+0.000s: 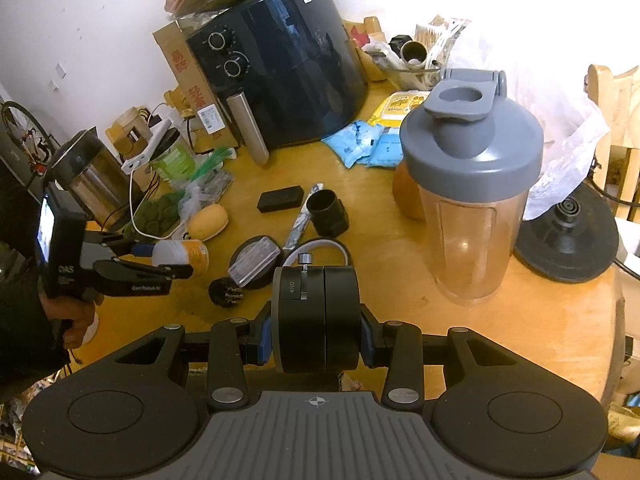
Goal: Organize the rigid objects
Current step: 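Carry the white jar into the box and open the left gripper while the right gripper carries the roller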
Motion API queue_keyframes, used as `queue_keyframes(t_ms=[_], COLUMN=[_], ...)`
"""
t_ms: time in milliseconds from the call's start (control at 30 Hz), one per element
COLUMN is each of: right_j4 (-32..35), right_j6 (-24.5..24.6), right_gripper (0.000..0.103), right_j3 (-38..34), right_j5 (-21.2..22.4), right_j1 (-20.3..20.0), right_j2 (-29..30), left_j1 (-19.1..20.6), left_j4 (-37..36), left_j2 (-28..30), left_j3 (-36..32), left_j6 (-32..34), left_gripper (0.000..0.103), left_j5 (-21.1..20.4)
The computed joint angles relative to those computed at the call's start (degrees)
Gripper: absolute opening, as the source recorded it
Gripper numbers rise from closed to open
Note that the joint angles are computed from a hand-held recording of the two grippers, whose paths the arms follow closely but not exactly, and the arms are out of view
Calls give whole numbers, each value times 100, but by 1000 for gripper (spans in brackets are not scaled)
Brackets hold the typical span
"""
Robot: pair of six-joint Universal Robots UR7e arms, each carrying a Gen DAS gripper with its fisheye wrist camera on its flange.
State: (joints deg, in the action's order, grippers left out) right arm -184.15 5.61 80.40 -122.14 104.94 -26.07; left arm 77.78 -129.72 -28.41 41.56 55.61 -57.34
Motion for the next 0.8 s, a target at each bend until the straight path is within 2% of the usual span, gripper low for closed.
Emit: queue_keyframes(t_ms=[300,800], right_j4=[32,-100], right_j6=[-78,-290], right_gripper=[43,43], right_j3=[89,537], right_j5=[181,442], right_j1=[-3,-32], right_j2=[-51,-307], left_j1=[-38,-213], left_j4=[586,386], left_j2=[-318,-1448], left_j3=[102,1583], left_j6=[-1247,-2303], left_gripper=[53,53], left_j5=[-182,-523])
